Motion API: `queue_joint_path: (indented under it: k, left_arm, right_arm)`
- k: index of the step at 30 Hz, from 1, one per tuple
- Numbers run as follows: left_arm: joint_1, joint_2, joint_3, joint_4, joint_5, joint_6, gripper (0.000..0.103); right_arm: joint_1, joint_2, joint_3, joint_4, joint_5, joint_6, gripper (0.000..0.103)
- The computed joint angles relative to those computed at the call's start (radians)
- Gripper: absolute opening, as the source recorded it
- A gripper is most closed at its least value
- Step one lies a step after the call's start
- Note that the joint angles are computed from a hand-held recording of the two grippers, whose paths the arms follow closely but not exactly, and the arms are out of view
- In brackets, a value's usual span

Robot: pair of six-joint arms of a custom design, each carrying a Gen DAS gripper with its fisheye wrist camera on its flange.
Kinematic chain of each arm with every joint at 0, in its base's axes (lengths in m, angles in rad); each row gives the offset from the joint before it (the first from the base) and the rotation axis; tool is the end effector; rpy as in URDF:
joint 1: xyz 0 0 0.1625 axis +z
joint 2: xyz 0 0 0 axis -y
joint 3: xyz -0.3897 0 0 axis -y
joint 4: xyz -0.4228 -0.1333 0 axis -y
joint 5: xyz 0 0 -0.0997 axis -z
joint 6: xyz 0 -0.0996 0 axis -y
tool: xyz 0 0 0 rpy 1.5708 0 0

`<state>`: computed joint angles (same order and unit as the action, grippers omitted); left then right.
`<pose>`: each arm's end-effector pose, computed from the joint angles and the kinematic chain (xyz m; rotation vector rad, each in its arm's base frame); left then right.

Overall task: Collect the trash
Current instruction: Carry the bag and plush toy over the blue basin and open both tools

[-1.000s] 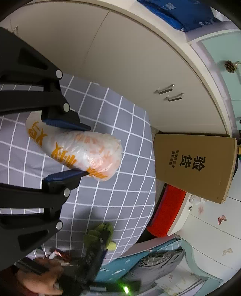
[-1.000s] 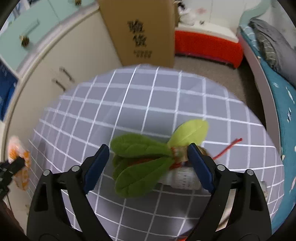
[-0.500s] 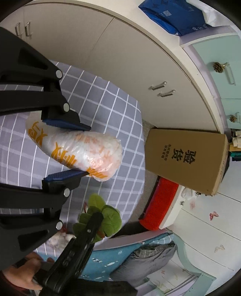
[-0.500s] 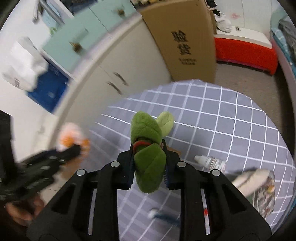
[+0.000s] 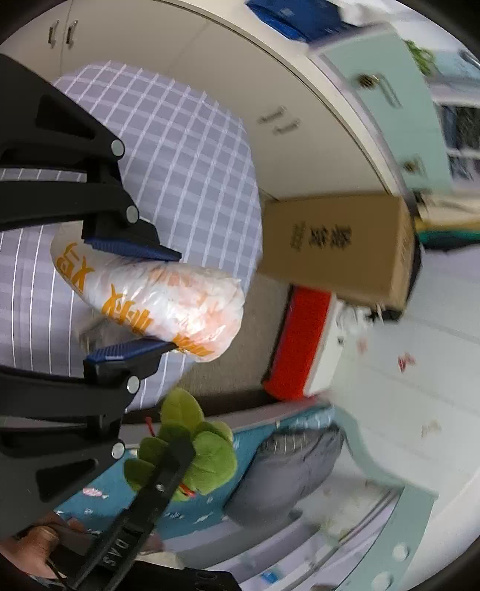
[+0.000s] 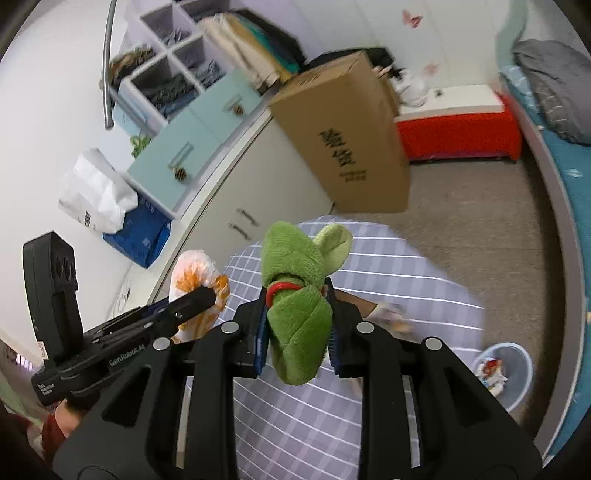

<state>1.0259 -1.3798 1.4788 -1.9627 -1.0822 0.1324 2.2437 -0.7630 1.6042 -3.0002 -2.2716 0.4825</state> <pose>-0.1651 -0.6197 0.4479 0.7961 2.5565 -0.5229 0.4832 -0.4955 0.1086 -0.0396 -2.6326 1.1863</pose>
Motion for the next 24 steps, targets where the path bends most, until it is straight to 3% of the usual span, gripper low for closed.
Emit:
queue_joint_path:
  k: [6,10,17,24]
  left_arm:
    - [-0.149,-0.082,0.181,-0.053,-0.034,-0.018,0.039]
    - [-0.232,-0.107,0.271,-0.074,-0.073,-0.030,0.040]
    - [-0.338,-0.103,0.361,-0.105,-0.126,-0.037,0.040]
    - [-0.393,-0.069,0.388,-0.116,-0.150,-0.023,0.040]
  right_arm:
    - [0.063,-0.199,0.240,-0.039,-0.127,0.077,0.027]
    - [0.098,-0.284,0.338,-0.024,-0.216,0.146,0.027]
    - [0.160,-0.443,0.480,0.139,-0.382,0.342,0.027]
    - [0.172,-0.531,0.555,0.282,-0.442,0.492,0.030]
